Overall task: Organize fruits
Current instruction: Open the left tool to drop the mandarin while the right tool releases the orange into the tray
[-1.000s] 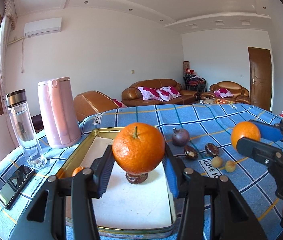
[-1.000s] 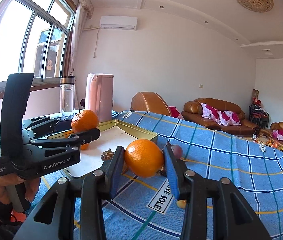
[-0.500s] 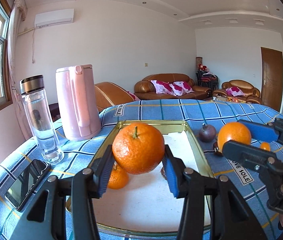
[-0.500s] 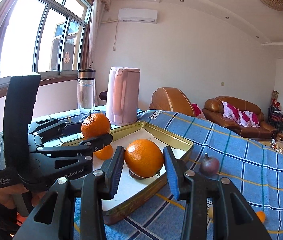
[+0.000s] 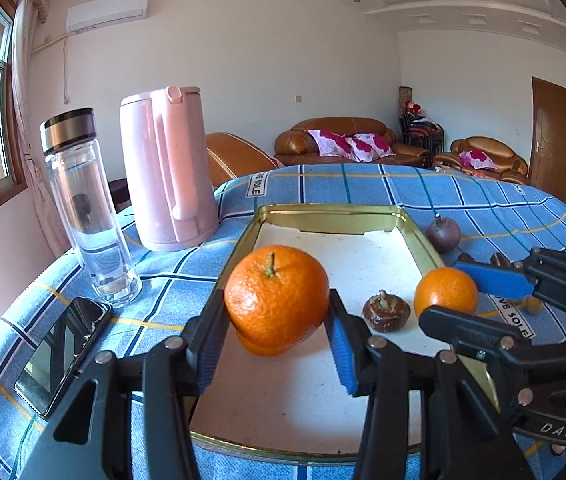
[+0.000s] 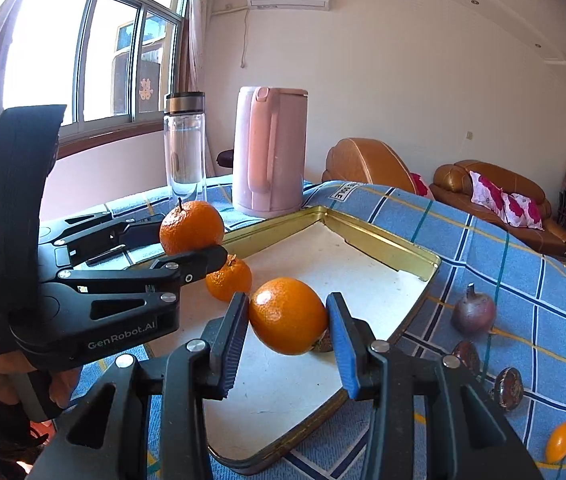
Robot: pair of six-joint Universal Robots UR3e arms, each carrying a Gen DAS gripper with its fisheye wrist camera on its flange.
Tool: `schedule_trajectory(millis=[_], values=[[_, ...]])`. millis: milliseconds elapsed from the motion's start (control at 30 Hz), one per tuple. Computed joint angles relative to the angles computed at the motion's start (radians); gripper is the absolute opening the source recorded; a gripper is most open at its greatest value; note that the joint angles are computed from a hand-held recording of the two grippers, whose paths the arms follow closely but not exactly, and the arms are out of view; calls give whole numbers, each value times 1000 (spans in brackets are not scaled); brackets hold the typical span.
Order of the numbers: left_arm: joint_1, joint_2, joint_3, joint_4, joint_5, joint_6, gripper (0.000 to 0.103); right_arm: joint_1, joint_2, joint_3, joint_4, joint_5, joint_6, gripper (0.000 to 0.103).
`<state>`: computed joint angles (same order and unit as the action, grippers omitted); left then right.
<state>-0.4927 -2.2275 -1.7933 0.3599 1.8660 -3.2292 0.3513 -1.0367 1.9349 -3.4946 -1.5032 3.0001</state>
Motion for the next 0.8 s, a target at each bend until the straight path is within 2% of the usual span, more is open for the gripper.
schedule_trajectory(millis=[300,533,667,800], values=[[33,16,9,-103,-61,6,49,-23,25,-42,99,29,24,42],[28,14,34,-182,-62,20,49,-31,30,-71,163,42,37,42],[30,3,56,-243,-90,38,49,-22,40,-112,233,32,26,42],[41,6,45,-250,-112,29,49,-4,48,-127,244,2,17,42]])
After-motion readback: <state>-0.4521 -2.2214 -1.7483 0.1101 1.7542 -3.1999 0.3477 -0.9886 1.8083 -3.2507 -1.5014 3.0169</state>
